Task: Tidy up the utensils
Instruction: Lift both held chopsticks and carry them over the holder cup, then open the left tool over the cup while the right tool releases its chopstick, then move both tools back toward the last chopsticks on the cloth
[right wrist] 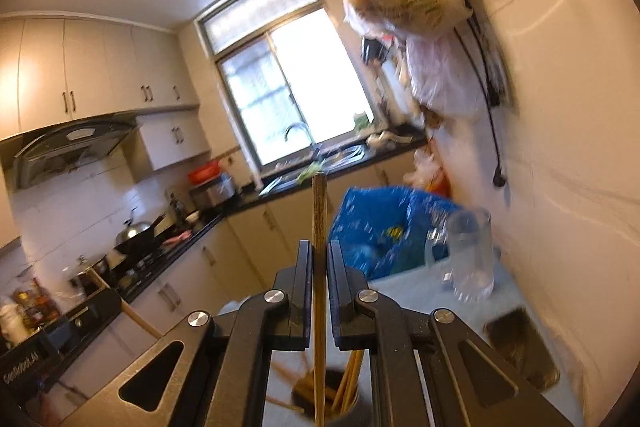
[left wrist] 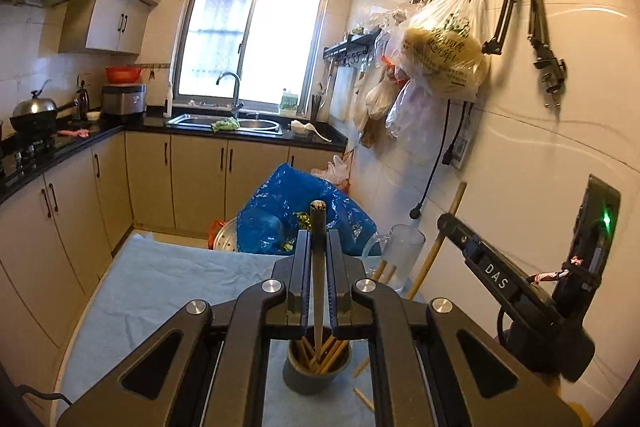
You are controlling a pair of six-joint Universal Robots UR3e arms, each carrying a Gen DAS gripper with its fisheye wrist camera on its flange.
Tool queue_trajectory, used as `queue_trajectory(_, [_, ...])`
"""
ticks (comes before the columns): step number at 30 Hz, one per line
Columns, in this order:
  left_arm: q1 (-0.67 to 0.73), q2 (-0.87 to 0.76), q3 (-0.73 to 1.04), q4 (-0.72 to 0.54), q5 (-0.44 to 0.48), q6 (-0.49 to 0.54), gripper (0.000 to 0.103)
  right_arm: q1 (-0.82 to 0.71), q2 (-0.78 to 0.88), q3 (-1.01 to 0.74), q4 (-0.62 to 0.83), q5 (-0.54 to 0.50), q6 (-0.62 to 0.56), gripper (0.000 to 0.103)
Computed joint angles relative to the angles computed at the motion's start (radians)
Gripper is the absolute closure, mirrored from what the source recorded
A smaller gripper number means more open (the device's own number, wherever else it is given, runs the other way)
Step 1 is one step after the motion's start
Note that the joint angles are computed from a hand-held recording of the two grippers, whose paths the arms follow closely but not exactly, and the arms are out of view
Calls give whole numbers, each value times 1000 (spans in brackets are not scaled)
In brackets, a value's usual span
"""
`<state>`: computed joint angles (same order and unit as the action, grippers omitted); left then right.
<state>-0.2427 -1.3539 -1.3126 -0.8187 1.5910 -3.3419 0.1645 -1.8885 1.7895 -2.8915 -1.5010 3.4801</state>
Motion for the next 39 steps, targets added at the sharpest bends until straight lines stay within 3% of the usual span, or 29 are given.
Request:
queue_trajectory(6, [-15,-112,21,26,11,1,96,54,154,-21,-116,-92,-7,96])
queue_trajectory(18, [-27,-123,-25,36,36,-5,96,48,205,39,-114,-48,-28,95])
queue_trajectory(21, [-37,-92,-39,25,54,-3,93,40,184,47,-99,-36,-26,84])
queue_trajectory(23, [-48,-63,-56,17,70,-3,87,41,164,49,-91,-41,-28,75])
queue_trajectory(28, [-86,31,-117,10,121,-7,72,32,57,76,-32,-25,-41,71])
queue_trajectory(33, [-176,131,-192,9,245,-22,56,3,-90,143,45,-2,-47,58])
queue_trajectory(35, [-220,173,-234,4,299,-38,43,-26,-169,183,93,28,-55,52])
queue_trajectory(39, [-305,248,-326,-29,407,-100,37,-102,-341,278,243,105,-101,47])
